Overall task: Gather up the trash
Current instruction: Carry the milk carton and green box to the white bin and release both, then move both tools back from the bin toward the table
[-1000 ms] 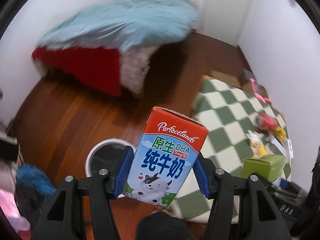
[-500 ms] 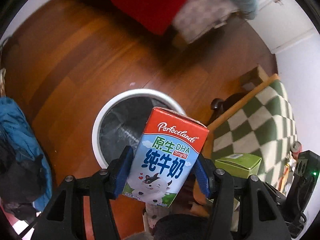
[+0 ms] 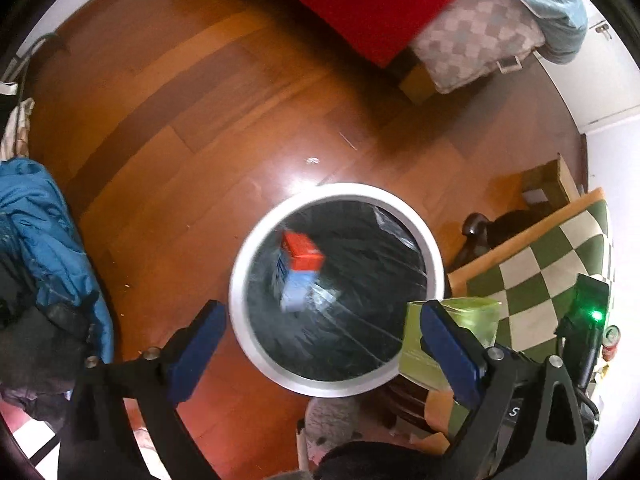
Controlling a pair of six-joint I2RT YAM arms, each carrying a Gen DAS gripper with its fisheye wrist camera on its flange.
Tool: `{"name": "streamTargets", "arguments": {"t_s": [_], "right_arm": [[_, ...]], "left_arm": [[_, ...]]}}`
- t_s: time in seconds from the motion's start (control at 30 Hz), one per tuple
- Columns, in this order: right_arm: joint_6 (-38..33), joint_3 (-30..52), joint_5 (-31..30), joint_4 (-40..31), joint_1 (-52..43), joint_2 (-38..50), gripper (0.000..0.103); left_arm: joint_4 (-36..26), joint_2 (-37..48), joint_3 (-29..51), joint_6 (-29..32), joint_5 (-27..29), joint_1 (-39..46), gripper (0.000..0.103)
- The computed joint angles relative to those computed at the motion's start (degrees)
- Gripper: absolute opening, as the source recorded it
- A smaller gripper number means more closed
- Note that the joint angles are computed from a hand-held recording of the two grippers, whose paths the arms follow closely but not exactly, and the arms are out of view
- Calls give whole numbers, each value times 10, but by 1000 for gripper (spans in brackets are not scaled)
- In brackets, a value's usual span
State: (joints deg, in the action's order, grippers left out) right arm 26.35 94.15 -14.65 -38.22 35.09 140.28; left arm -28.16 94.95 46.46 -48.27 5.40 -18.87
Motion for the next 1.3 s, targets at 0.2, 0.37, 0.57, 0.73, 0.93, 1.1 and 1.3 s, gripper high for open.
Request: {"name": "streamTargets", "arguments": {"t_s": [0.2, 0.37, 0.57, 0.73, 0.93, 1.1, 1.3], "right_arm": [[-2, -16, -21, 19, 5, -1, 103], [-13, -34, 21, -6, 24, -39, 103], [-30, -102, 59, -23, 37, -129, 103], [-30, -186, 80, -9, 43, -232, 103], [-23, -266, 101, -10, 49, -369, 103], [-19, -309, 125, -35, 60, -492, 103], [0, -336, 132, -90, 73, -646, 103]], "left_arm": [[-66, -62, -14, -31, -134, -54, 99], [-131, -100, -16, -66, -190, -103, 99], [-210, -130, 15, -113, -231, -174, 99], [-273, -152, 49, -154, -257, -230, 99], [-366, -183, 107, -229, -295, -313, 99], [-471, -189, 182, -312, -343, -397, 99], [-596, -153, 297, -410, -389, -493, 99]]}}
